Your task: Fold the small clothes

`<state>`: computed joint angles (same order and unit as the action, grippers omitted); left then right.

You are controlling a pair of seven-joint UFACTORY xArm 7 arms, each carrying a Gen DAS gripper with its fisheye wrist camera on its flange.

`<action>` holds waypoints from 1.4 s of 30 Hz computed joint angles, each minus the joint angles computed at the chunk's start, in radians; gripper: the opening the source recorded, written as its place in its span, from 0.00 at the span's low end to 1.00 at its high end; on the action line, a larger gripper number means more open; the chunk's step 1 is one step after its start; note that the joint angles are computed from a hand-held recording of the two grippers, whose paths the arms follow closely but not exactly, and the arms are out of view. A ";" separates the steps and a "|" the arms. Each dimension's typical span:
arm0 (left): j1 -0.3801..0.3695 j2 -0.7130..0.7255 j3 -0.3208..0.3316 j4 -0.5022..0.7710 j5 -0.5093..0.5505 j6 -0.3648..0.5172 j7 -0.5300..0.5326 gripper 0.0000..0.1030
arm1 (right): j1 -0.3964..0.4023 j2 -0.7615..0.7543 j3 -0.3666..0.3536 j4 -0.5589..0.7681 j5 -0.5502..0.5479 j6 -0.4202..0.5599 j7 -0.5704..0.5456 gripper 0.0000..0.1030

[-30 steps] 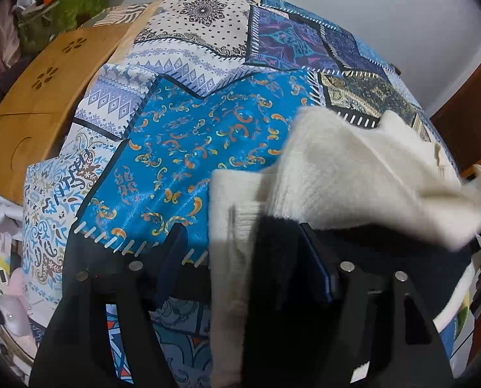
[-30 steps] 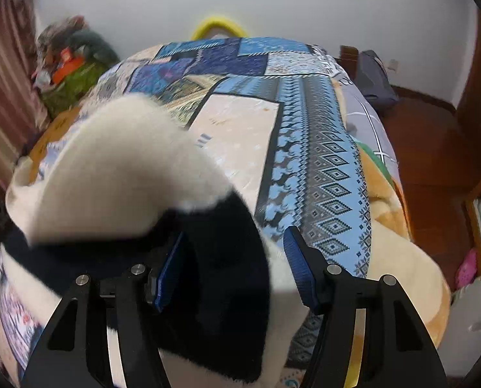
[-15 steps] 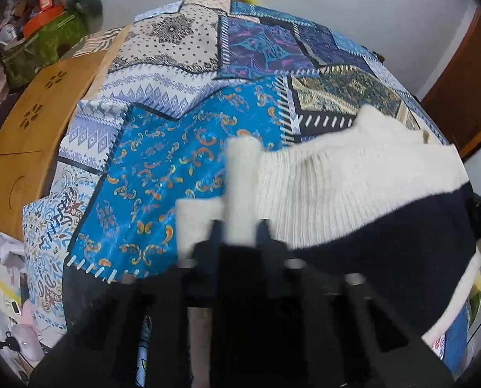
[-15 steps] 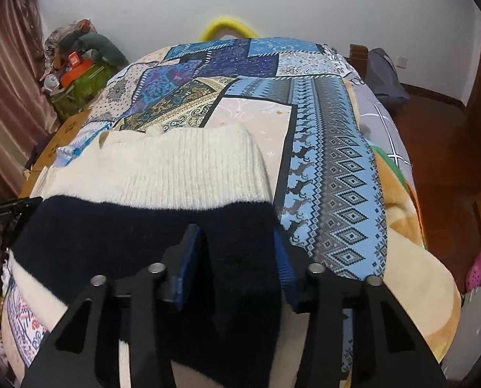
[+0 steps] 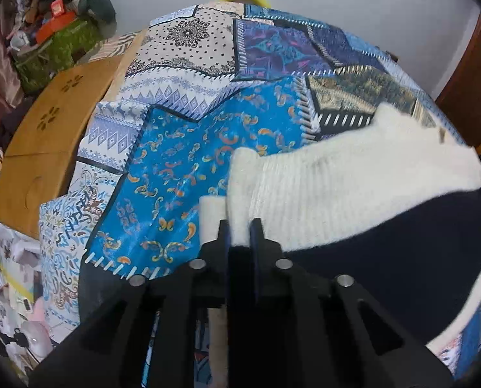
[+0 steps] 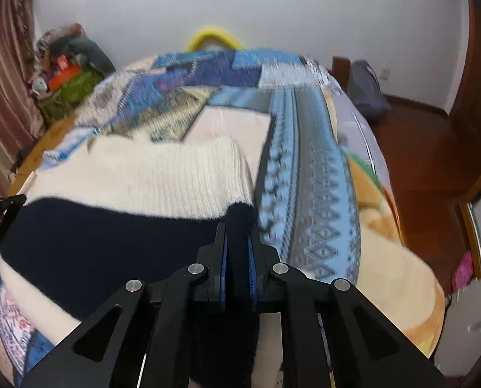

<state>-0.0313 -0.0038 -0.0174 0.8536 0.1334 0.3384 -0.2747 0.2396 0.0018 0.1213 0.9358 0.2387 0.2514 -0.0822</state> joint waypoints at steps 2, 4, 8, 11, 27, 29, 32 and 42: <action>-0.001 -0.027 -0.002 -0.022 0.016 -0.010 0.005 0.17 | 0.001 -0.023 0.000 -0.020 -0.047 -0.011 0.032 0.13; -0.001 -0.051 -0.005 -0.027 0.028 0.009 0.012 0.22 | -0.003 -0.052 0.002 -0.031 -0.134 -0.004 0.084 0.19; 0.002 -0.119 -0.019 -0.046 0.068 0.026 0.008 0.31 | 0.007 -0.103 0.003 -0.038 -0.187 0.005 0.085 0.33; -0.018 -0.183 -0.020 -0.062 0.005 0.015 0.050 0.39 | 0.058 -0.135 -0.010 -0.037 -0.084 -0.012 -0.009 0.41; -0.142 -0.155 -0.069 -0.042 -0.161 -0.055 0.135 0.58 | 0.197 0.005 0.063 0.098 0.298 0.033 -0.313 0.68; -0.152 -0.112 -0.072 -0.028 -0.174 -0.037 0.140 0.58 | 0.190 0.025 0.074 0.103 0.237 0.048 -0.258 0.68; -0.145 -0.051 -0.088 -0.018 -0.096 -0.016 0.090 0.60 | 0.177 0.068 0.080 0.118 0.141 0.094 -0.194 0.68; -0.111 -0.095 -0.064 -0.095 -0.030 -0.085 0.056 0.84 | 0.132 -0.008 0.066 0.002 0.076 0.045 -0.176 0.69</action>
<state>-0.1418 -0.0990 -0.0817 0.7583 0.1031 0.2534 -0.2183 0.3717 -0.0062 0.1871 0.9381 0.3147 0.2962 -0.2585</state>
